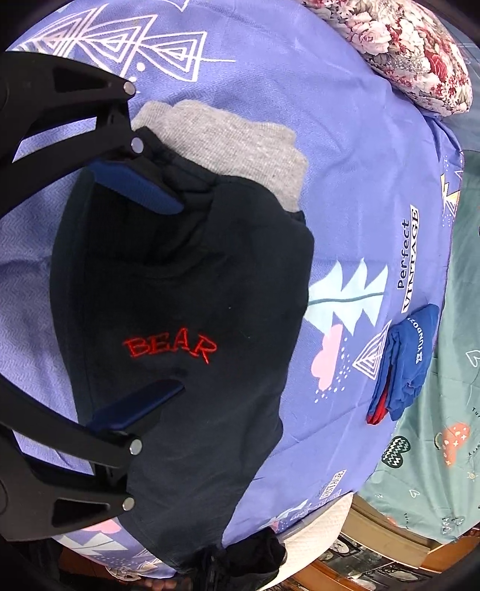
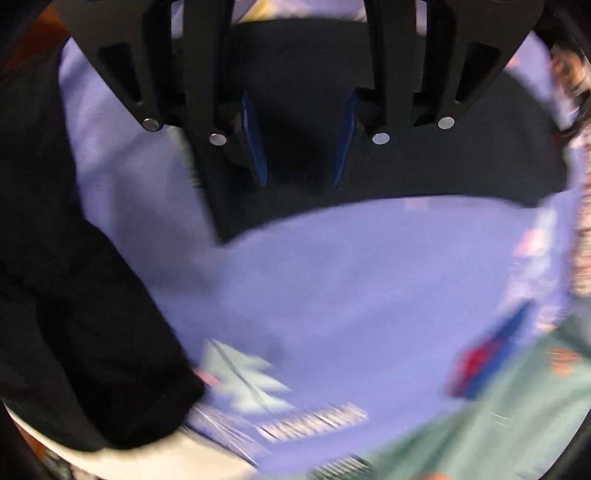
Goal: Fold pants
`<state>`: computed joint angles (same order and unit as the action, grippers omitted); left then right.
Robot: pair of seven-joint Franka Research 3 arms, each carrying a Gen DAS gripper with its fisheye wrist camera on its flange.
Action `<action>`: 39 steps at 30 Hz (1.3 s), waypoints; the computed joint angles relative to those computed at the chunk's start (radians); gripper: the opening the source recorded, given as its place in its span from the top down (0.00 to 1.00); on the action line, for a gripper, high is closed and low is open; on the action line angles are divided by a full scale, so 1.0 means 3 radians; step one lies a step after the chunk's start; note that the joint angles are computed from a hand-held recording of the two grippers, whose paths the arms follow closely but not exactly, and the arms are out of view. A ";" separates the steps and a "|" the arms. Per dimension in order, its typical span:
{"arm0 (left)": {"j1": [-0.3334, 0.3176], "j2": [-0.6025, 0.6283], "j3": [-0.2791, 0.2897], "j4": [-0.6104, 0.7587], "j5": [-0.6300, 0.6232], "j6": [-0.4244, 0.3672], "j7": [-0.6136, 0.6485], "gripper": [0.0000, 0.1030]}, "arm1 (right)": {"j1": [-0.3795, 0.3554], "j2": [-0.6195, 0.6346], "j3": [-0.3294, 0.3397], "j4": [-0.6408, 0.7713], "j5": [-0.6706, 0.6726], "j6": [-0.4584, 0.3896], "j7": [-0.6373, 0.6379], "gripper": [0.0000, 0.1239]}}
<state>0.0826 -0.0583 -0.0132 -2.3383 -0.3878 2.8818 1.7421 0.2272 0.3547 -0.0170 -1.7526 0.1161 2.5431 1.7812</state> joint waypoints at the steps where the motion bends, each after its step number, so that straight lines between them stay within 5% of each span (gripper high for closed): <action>1: 0.0001 0.0001 0.0003 -0.0002 -0.0018 0.0006 0.0000 0.10 | -0.0057 0.0115 0.0019 0.0090 0.0104 -0.0014 -0.0025 0.75; 6: 0.0033 0.0016 -0.0021 0.0001 0.0199 0.0003 -0.0182 0.10 | -0.0306 0.0037 0.0188 -0.0146 0.0759 0.0519 -0.0456 0.77; 11: 0.0023 0.0028 -0.0018 0.0011 0.0182 0.0014 -0.0159 0.08 | -0.0155 -0.0699 -0.0044 -0.1002 0.0529 0.0951 -0.0062 0.68; 17: 0.0011 0.0021 -0.0014 0.0004 0.0049 0.0023 -0.0054 0.08 | -0.0242 -0.1227 0.0043 -0.1638 0.0840 0.0830 -0.0180 0.62; 28: -0.0063 -0.0050 0.0042 -0.0072 -0.0317 0.0073 0.0232 0.08 | -0.0216 -0.1063 0.0135 -0.1446 0.1870 0.0546 -0.0600 0.59; 36: -0.0074 -0.0042 0.0048 -0.0051 -0.0479 0.0065 0.0363 0.06 | -0.0158 -0.0685 0.0082 -0.0921 0.0894 0.0045 0.0148 0.52; 39: -0.0102 -0.0050 0.0076 -0.0044 -0.0742 0.0051 0.0560 0.06 | -0.0163 -0.0755 0.0128 -0.1027 0.1003 0.0129 0.0129 0.55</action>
